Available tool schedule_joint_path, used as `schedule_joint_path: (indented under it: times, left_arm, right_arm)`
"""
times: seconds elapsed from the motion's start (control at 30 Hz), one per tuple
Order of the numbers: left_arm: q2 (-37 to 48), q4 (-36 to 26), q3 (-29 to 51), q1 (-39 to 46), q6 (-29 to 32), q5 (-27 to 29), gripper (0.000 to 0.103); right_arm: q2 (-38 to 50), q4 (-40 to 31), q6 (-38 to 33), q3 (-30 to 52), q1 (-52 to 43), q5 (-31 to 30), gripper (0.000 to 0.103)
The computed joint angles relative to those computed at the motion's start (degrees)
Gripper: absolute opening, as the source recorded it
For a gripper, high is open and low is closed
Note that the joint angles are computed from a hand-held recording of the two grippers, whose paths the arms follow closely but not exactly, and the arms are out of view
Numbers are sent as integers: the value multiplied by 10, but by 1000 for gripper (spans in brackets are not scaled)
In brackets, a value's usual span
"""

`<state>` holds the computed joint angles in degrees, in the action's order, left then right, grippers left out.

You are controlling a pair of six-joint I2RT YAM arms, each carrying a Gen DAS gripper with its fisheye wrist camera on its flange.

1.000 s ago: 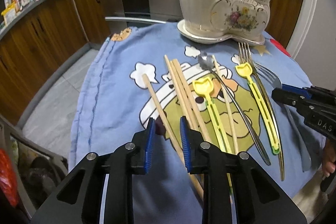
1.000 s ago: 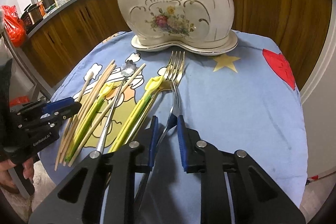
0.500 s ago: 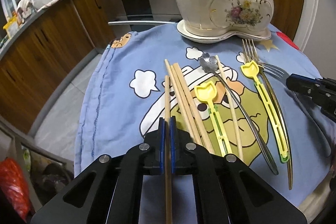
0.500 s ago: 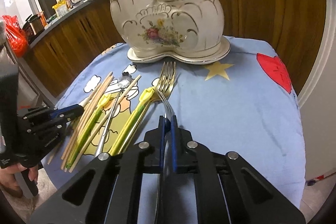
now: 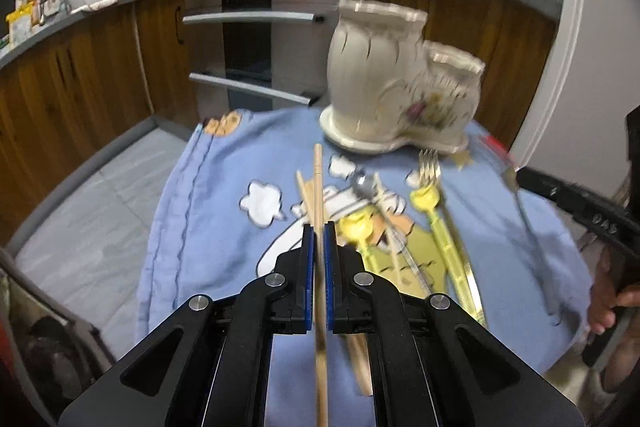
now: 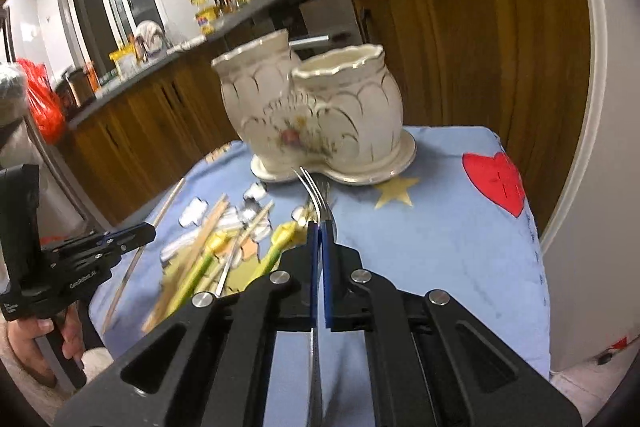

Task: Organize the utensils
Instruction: 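Lift the chopstick and silver fork and carry them toward the ceramic holder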

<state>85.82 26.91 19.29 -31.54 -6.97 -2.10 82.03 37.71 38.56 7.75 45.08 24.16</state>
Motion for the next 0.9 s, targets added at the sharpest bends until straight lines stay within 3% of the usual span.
schedule_joint_path:
  times: [0.13, 0.27, 0.43, 0.83, 0.9]
  left_arm:
    - [-45, 21, -19, 11, 0, 22, 5]
    - [-61, 26, -16, 22, 9, 42, 5]
    - [-69, 43, -14, 31, 14, 68, 5]
    - [-51, 76, -16, 51, 21, 109, 5]
    - [-52, 76, -17, 52, 21, 111, 5]
  right_arm:
    - [3, 60, -8, -16, -4, 1, 2]
    - [-33, 55, -19, -25, 17, 37, 2]
    - [-31, 108, -42, -33, 20, 45, 1]
    - [-64, 129, -101, -43, 94, 134, 0]
    - [-82, 84, -107, -30, 117, 173, 0]
